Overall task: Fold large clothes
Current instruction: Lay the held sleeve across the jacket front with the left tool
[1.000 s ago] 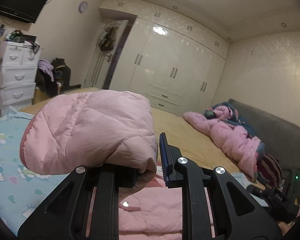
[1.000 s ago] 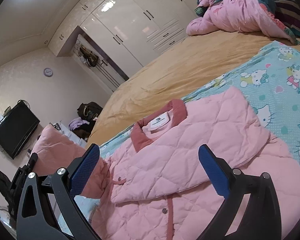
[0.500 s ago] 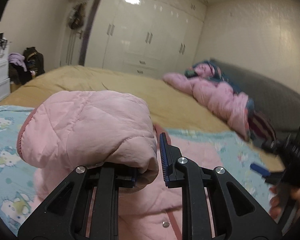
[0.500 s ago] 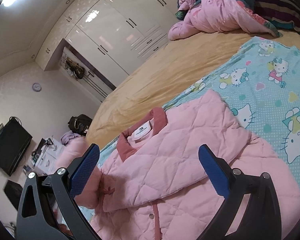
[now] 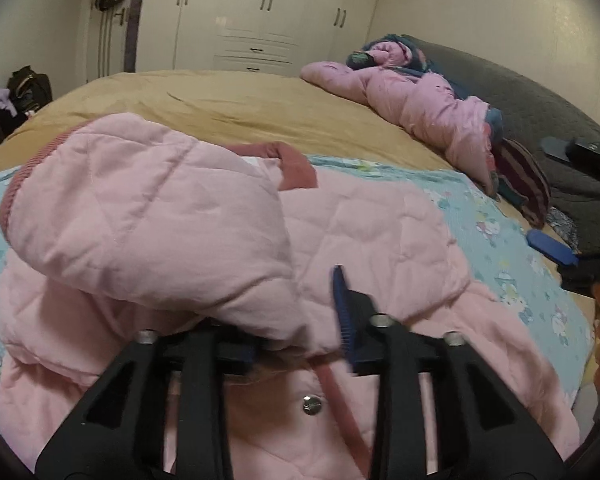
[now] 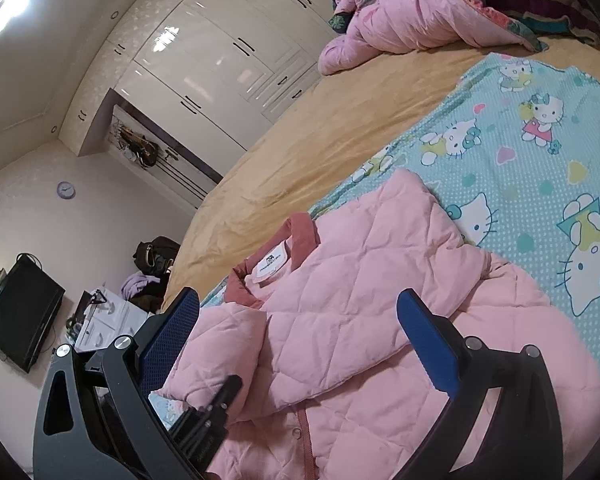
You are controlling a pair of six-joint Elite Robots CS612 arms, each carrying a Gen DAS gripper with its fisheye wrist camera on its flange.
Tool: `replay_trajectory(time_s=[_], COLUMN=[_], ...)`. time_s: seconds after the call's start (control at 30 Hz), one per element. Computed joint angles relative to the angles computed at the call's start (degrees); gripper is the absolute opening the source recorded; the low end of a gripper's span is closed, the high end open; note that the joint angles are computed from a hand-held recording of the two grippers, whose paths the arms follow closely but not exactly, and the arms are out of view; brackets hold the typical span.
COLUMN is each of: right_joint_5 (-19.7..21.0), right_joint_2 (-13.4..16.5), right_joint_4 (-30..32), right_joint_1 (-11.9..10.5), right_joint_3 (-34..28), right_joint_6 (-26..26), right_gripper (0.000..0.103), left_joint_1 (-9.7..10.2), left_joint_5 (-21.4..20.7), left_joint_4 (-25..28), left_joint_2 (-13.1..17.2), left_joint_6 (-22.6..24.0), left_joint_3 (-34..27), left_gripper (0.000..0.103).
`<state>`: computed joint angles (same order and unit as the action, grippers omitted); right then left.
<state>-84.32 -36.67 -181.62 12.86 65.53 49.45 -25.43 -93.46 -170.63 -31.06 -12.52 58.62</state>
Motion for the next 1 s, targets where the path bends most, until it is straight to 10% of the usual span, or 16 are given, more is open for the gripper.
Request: replay_trajectory(time_s=[0.07, 0.3, 0.5, 0.73, 0.9, 1.0], right_joint_5=[0.46, 1.07, 1.59, 1.88, 2.22, 3.01], right_joint_2=[0.15, 0.41, 0.73, 1.08, 1.09, 1.20], right_joint_4=[0.24, 0.58, 1.05, 1.89, 1.70, 1.46], right_joint_1=[-0.04, -0.14, -0.02, 0.11, 0.07, -0.01], right_joint_3=[-0.20, -0.64, -1.28, -2.07, -2.04, -2.10], right_joint_6=[0.12, 0.11, 0.04, -0.58, -0.44, -0.10], right_gripper=[0.099, 0.099, 0.099, 0.099, 0.099, 0.099], left_joint_1=[0.08, 1.85, 3.52, 1.40, 3.35, 4.35], left_joint_5=[-1.71, -8.37, -8.68, 10.37, 3.14, 0.28], left_joint_4=[-0.38, -6.77, -14.82, -10.19, -17.08, -20.43], left_joint_2=[0.00, -1.56, -2.37, -6.01, -4.81, -3.62], left_joint_6=[-0.60, -12.64, -27.27, -20.69, -29.58, -35.21], left_joint_3=[-0.24, 2.72, 5.66, 9.62, 9.89, 9.43], left_gripper=[0.063, 0.089, 0.090, 0.090, 0.089, 0.049])
